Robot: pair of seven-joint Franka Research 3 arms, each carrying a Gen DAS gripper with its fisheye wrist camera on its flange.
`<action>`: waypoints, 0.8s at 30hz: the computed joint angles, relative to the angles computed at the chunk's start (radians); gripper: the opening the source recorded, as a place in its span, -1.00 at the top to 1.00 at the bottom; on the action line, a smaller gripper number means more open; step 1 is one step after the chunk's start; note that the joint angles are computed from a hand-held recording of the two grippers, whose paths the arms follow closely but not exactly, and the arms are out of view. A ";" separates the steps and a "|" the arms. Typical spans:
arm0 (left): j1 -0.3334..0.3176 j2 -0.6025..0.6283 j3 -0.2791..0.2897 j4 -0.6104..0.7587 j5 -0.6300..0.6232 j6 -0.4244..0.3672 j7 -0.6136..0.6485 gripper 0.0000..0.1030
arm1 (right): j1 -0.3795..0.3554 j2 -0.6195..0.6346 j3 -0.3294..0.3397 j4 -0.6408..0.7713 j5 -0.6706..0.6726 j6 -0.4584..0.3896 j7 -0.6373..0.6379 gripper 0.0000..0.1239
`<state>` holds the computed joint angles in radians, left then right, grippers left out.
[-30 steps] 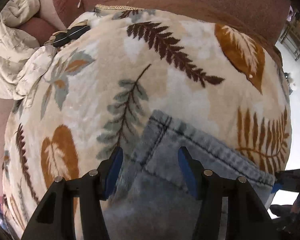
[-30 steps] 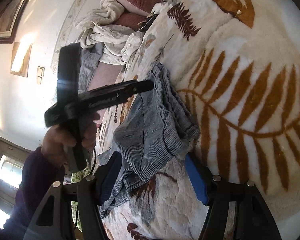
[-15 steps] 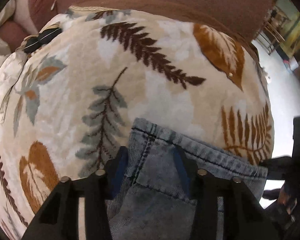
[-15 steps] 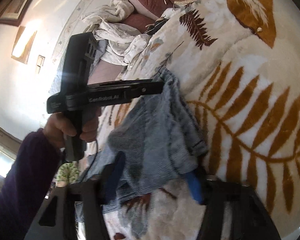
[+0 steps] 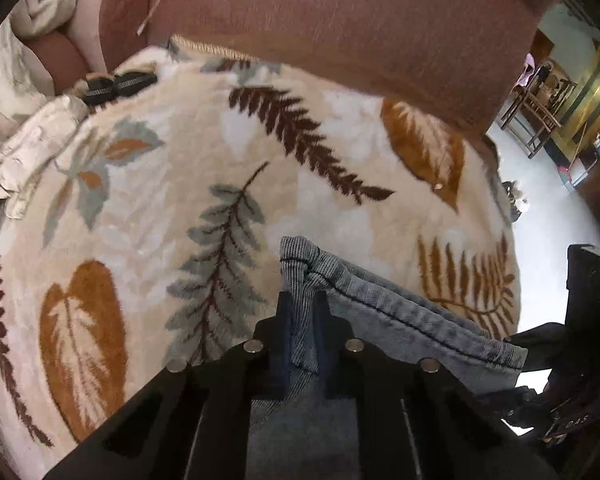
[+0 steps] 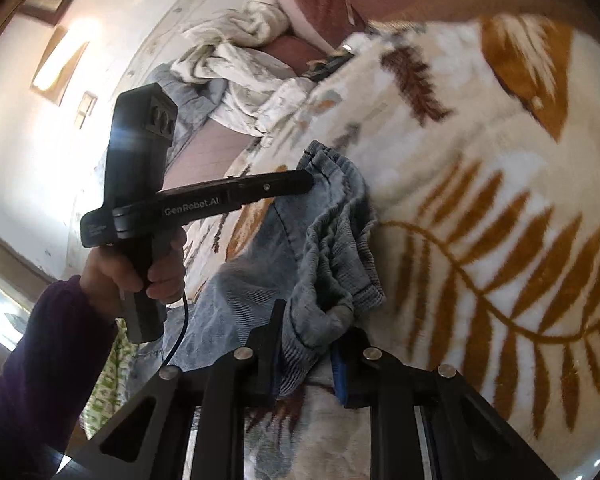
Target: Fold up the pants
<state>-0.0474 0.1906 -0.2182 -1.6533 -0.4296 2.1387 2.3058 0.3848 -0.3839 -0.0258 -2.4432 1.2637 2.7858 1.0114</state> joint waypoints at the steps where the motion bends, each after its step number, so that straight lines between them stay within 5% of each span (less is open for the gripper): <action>1: 0.008 -0.018 0.000 -0.015 -0.022 0.007 0.014 0.81 | -0.001 -0.009 0.011 -0.001 -0.016 0.012 0.006 0.67; 12: 0.076 -0.220 0.109 -0.172 -0.319 0.020 0.171 0.82 | 0.099 -0.043 0.099 0.059 -0.294 0.084 0.155 0.67; 17: 0.117 -0.322 0.211 -0.294 -0.419 0.021 0.230 0.87 | 0.174 0.005 0.122 0.101 -0.363 0.024 0.205 0.67; 24: 0.168 -0.423 0.286 -0.470 -0.349 0.049 0.168 0.87 | 0.209 0.144 0.159 0.179 -0.408 -0.097 0.245 0.61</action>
<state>0.1206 -0.2320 0.0681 -2.1238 -0.7788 2.1879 2.4739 0.5939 -0.2402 0.1330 -2.2640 0.8561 2.6883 1.2559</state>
